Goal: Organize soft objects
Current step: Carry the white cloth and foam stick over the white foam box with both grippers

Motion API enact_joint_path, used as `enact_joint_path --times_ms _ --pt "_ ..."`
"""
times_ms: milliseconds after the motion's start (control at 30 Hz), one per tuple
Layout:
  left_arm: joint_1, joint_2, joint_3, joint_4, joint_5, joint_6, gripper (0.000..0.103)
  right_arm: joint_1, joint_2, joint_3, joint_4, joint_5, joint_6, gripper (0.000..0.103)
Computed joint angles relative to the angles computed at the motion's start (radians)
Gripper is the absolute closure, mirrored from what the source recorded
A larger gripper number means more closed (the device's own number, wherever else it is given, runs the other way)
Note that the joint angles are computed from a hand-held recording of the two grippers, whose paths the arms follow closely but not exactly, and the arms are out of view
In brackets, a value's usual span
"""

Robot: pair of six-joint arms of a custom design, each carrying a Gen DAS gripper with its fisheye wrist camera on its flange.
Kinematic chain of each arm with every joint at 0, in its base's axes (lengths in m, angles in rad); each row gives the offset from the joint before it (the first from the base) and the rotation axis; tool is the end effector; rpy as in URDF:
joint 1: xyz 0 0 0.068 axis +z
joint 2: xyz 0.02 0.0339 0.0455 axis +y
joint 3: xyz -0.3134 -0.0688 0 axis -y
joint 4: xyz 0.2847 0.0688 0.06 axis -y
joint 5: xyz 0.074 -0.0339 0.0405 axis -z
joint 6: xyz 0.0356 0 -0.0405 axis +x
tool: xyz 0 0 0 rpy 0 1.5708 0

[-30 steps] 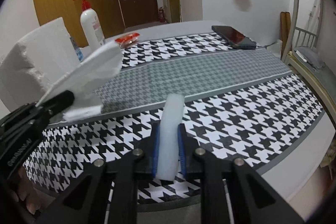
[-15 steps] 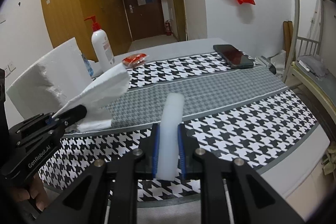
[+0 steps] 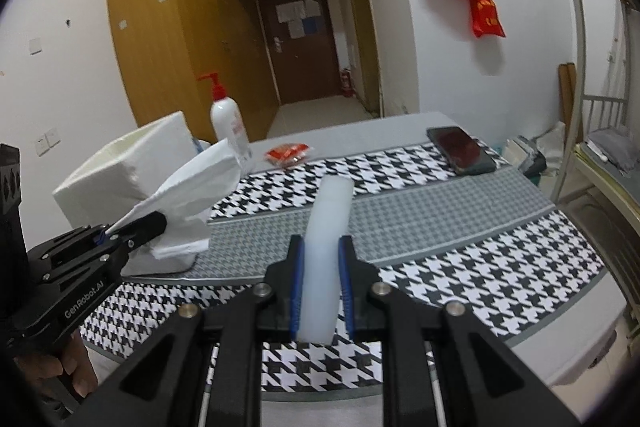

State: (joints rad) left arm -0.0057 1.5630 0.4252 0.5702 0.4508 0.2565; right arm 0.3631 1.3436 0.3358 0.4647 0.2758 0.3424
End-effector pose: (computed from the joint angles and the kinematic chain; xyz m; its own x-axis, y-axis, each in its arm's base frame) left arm 0.2808 -0.0171 0.1366 -0.4255 0.2308 -0.8750 0.4967 0.8678 -0.0127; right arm 0.2323 0.0779 0.1542 -0.4966 0.1569 -0.8537 0.0456 0.9869 0.1549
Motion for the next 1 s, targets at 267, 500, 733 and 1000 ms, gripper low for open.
enact_joint_path --times_ms 267,500,733,1000 --pt "0.032 -0.097 -0.031 -0.02 0.004 -0.011 0.094 0.031 -0.067 -0.003 -0.004 -0.015 -0.035 0.083" --pt "0.066 -0.176 -0.051 -0.056 0.039 -0.009 0.094 0.052 -0.109 -0.012 0.005 -0.022 -0.052 0.083" --pt "0.098 -0.249 -0.071 -0.077 0.059 -0.017 0.094 0.056 -0.137 -0.013 0.011 -0.043 -0.075 0.083" --pt "0.157 -0.311 -0.092 -0.074 0.062 -0.029 0.094 0.075 -0.15 -0.004 0.03 -0.082 -0.114 0.083"
